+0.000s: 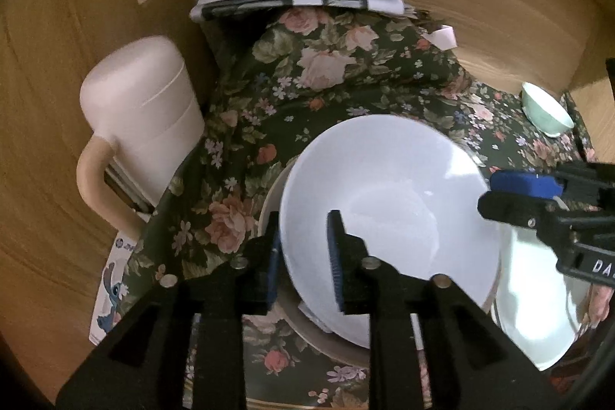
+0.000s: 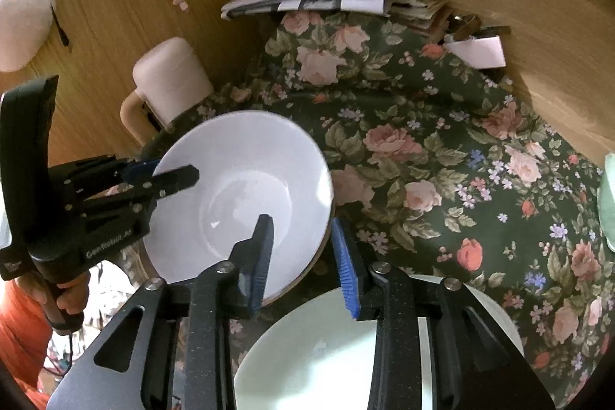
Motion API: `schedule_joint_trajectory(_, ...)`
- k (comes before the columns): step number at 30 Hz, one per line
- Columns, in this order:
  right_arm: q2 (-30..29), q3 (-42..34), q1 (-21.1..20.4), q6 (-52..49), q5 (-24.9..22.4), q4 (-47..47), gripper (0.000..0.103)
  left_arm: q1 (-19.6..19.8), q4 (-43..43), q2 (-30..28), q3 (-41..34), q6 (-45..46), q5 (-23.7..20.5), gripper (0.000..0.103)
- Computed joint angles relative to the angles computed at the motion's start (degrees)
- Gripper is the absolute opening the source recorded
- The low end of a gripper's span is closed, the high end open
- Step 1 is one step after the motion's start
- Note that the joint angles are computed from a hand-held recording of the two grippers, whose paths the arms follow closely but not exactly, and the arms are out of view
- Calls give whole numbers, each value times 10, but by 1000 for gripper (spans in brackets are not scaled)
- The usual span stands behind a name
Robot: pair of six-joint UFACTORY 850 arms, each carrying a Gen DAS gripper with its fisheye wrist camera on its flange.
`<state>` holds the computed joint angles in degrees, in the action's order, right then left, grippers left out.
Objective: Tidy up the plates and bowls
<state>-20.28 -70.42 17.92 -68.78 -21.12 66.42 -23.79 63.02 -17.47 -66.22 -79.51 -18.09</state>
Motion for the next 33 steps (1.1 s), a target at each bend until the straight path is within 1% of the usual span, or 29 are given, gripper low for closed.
schedule_joint_trajectory(1,1,1,-1,-5,0,5,32,-2,15,1,0,-13,-3,30)
schedule_joint_trajectory(2,3,2,-3,-10,0,10,33,-3,28,2,0,-24,-6,38)
schedule_joint_trajectory(4,5,4,-5,-15,3,14,35,-8,93,6,2,-80,-19,45)
schedule_joint_trajectory(6,8,8,-7,-25,5,26,40,-10,110,8,0,-89,-17,46)
schedule_joint_trajectory(10,22,20,-15,-71,18,73,46,-15,110,8,-11,-89,-12,49)
schedule_joint_trajectory(12,31,26,-21,-97,24,100,52,-17,110,8,-16,-92,-4,50)
schedule_joint_trajectory(15,46,38,-34,-154,38,163,57,-23,113,5,-29,-99,9,54)
schedule_joint_trajectory(18,58,47,-50,-195,48,212,58,-34,127,-2,-47,-108,11,61)
schedule_joint_trajectory(20,65,52,-64,-224,52,248,58,-41,124,-13,-67,-103,14,68)
schedule_joint_trajectory(24,76,61,-95,-273,60,312,59,-51,68,-41,-113,-42,22,71)
schedule_joint_trajectory(27,82,65,-117,-304,69,352,60,-57,3,-68,-156,22,24,73)
schedule_joint_trajectory(30,85,69,-136,-333,79,386,61,-62,-88,-100,-205,112,25,76)
schedule_joint_trajectory(32,84,67,-151,-343,88,400,62,-66,-151,-125,-243,180,19,77)
schedule_joint_trajectory(33,83,66,-159,-344,93,405,62,-69,-169,-135,-258,199,14,77)
